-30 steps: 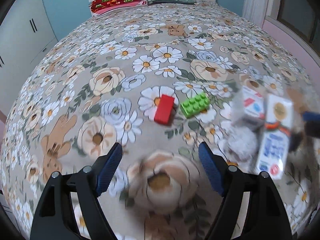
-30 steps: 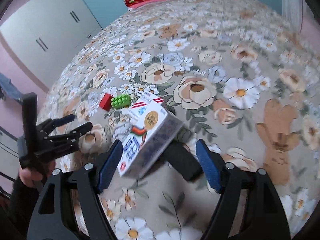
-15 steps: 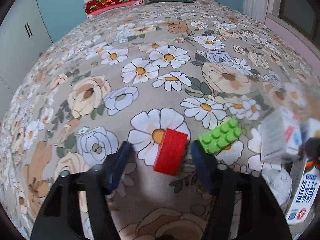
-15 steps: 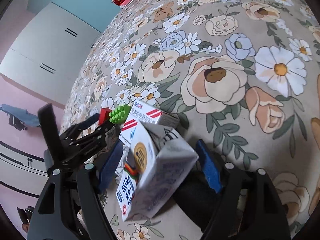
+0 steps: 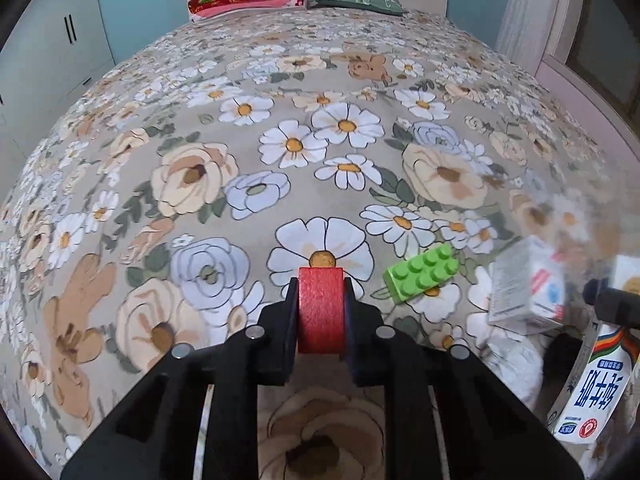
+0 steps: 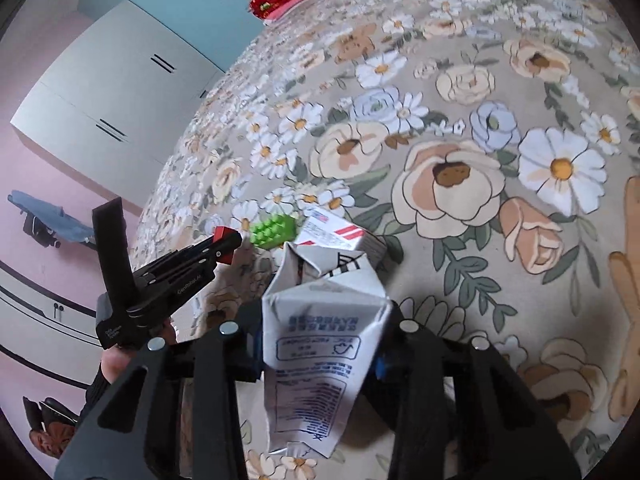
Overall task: Collect trash
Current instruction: 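Grasp the milk carton with the right tool while the left grasps the red block, then carry the milk carton and red block with both tools toward the bin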
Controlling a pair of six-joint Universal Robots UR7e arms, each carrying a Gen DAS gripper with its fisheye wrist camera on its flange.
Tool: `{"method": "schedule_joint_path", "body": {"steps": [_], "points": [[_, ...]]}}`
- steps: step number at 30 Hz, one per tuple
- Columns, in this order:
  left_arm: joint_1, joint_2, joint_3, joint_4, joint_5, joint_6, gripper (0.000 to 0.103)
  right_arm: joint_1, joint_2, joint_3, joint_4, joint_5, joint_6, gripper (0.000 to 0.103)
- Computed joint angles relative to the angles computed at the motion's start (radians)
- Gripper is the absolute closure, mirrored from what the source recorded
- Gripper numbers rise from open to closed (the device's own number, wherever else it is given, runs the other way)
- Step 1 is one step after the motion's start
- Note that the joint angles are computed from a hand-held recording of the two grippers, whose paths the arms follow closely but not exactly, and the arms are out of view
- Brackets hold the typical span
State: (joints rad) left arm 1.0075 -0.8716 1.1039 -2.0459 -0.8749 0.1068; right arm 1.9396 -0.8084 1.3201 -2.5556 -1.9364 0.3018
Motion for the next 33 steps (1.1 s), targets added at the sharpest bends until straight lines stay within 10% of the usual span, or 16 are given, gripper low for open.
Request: {"method": "schedule_joint_path", "body": {"steps": [33], "points": [[-0.485, -0.483, 0.248, 0.248, 0.079, -0.212, 0.081, 0.493, -0.219, -0.003, 0.295, -0.537, 0.113, 0.065]]}}
